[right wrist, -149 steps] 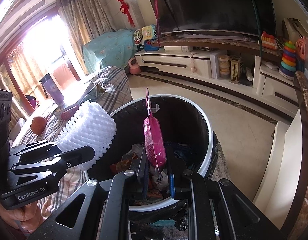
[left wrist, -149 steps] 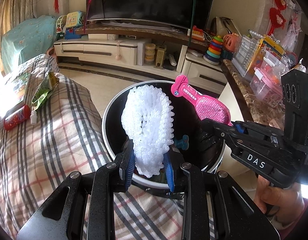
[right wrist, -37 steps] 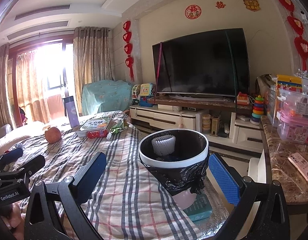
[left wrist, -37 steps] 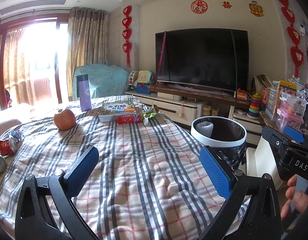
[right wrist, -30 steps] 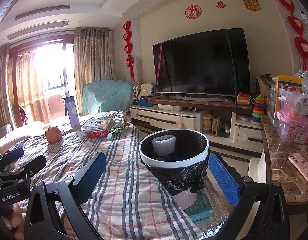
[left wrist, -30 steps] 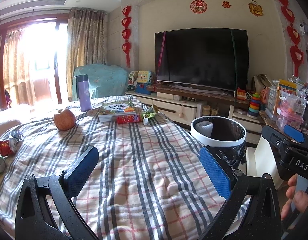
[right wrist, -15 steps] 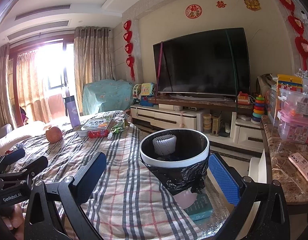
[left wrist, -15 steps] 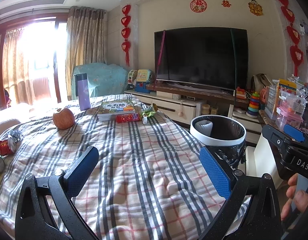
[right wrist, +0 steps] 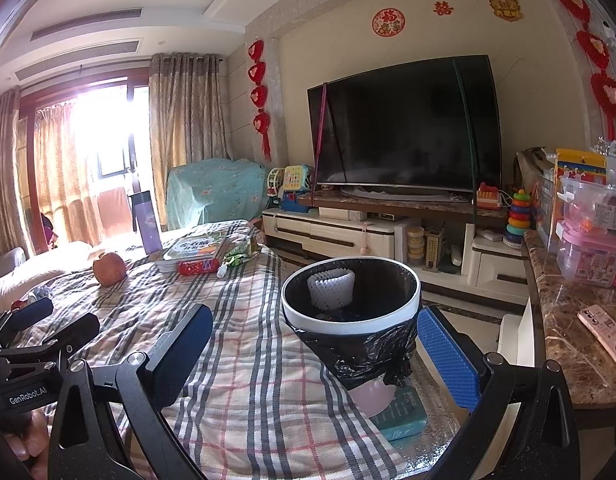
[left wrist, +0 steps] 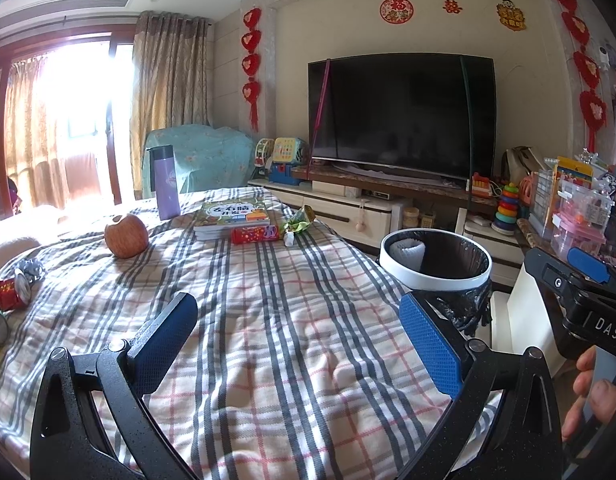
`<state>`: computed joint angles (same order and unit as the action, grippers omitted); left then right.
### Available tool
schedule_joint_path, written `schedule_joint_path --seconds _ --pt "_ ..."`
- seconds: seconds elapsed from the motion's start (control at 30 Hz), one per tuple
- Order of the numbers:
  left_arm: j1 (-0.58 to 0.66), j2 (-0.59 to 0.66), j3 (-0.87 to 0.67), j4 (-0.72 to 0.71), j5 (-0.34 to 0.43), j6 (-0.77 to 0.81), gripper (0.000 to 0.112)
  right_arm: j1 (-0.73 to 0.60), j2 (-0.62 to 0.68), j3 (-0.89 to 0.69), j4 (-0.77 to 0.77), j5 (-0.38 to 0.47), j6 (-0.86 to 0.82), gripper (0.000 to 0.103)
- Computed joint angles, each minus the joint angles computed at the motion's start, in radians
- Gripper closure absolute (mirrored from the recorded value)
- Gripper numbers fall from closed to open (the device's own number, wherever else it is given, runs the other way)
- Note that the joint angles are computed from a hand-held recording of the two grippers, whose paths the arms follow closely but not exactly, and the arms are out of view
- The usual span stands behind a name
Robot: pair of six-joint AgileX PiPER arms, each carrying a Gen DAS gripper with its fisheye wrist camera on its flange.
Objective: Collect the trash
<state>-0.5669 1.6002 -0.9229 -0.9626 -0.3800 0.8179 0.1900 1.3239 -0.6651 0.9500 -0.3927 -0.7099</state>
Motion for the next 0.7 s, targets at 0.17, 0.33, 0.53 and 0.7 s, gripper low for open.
schedule_joint_path --seconds 0.17,0.33,0.53,0.7 --pt "0.000 -0.001 0.001 0.000 0.001 0.001 0.009 0.002 -0.001 -0.001 0.006 0.000 -0.005 0.000" --pt "0.000 -0.001 0.000 -0.003 0.000 0.003 0.009 0.001 -0.001 0.000 0.004 0.000 -0.004 0.000" --pt "0.000 -0.001 0.000 -0.004 0.001 0.004 0.009 0.001 -0.001 0.000 0.005 -0.001 -0.005 0.000" --pt "0.001 -0.001 0.002 0.000 0.002 0.000 0.009 0.001 -0.002 0.000 0.005 0.002 -0.005 0.000"
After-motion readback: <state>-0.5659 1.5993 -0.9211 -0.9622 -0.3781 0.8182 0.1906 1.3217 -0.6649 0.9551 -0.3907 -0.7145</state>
